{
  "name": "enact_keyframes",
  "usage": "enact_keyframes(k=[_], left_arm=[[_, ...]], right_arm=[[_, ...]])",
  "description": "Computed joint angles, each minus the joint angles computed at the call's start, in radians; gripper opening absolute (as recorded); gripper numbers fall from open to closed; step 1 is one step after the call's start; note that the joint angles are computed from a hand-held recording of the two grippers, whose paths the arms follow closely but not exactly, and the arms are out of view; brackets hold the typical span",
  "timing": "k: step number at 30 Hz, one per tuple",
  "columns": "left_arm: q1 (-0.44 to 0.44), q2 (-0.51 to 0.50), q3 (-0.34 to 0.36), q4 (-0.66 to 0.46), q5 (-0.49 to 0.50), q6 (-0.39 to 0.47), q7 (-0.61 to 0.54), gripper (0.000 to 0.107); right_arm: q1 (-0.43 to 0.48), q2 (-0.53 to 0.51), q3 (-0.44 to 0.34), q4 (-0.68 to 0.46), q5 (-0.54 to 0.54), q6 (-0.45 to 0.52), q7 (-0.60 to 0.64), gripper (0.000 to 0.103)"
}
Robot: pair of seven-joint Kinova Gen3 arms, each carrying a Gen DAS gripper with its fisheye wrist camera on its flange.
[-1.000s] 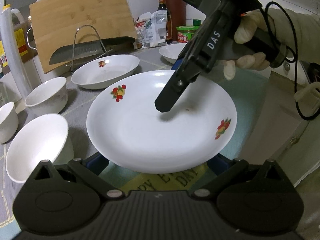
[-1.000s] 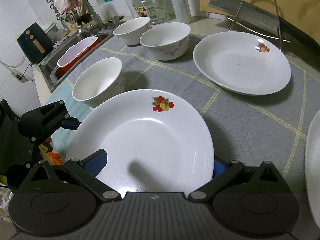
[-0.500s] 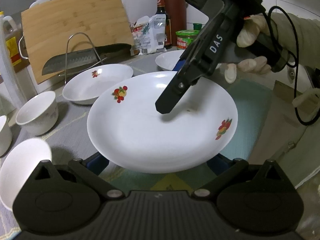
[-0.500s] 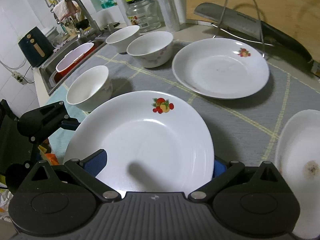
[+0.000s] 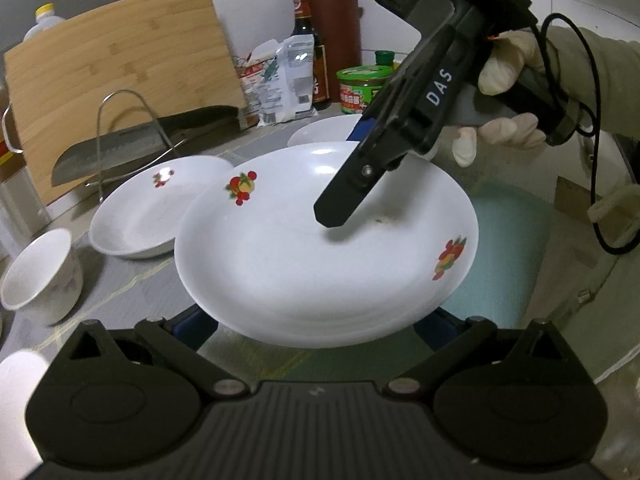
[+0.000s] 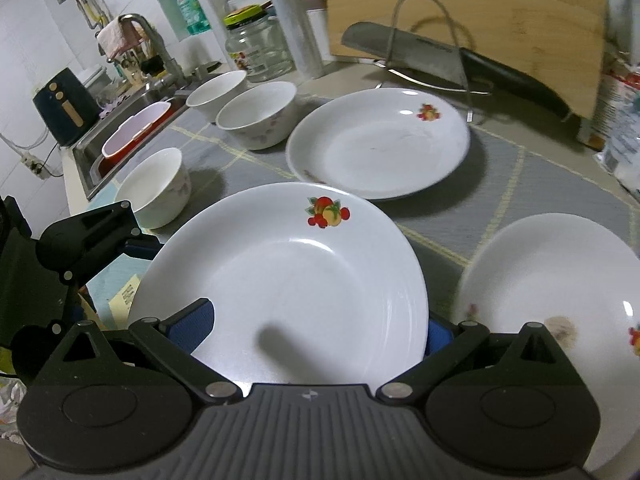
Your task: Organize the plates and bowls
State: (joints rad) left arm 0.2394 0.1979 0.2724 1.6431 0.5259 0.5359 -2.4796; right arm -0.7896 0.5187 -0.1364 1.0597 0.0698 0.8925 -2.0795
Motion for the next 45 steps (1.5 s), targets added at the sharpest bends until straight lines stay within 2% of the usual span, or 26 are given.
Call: enact_keyframes(k=[10,22,31,45], left_arm=[[0.094,0.101,0.009,-0.144,-0.129,0.012,0.126,0.102],[0.168,0.221,0.028,-0.309,-0.224,0.055,0.211,0.102],[0.208,0.293,0.027,-0.402,-0.266,0.087,0.239,0.102],[0.251,0.352,-0.003,-0.513,-0.315,0.158,0.316,0.102]], right_arm=[[0.055,-0.109,0.004,0.169,0.013,-0.07,-0.024,0.103],[0.125,-0.204,0.001,0.318,0.041,-0.132,-0.067,0.103],[0.173,-0.229,-0.006,0.37,0.037,-0.145,-0.069,0.103],[0.221,-0.222,-0.012,0.386,-0.011,-0.158,-0.023,0.103]])
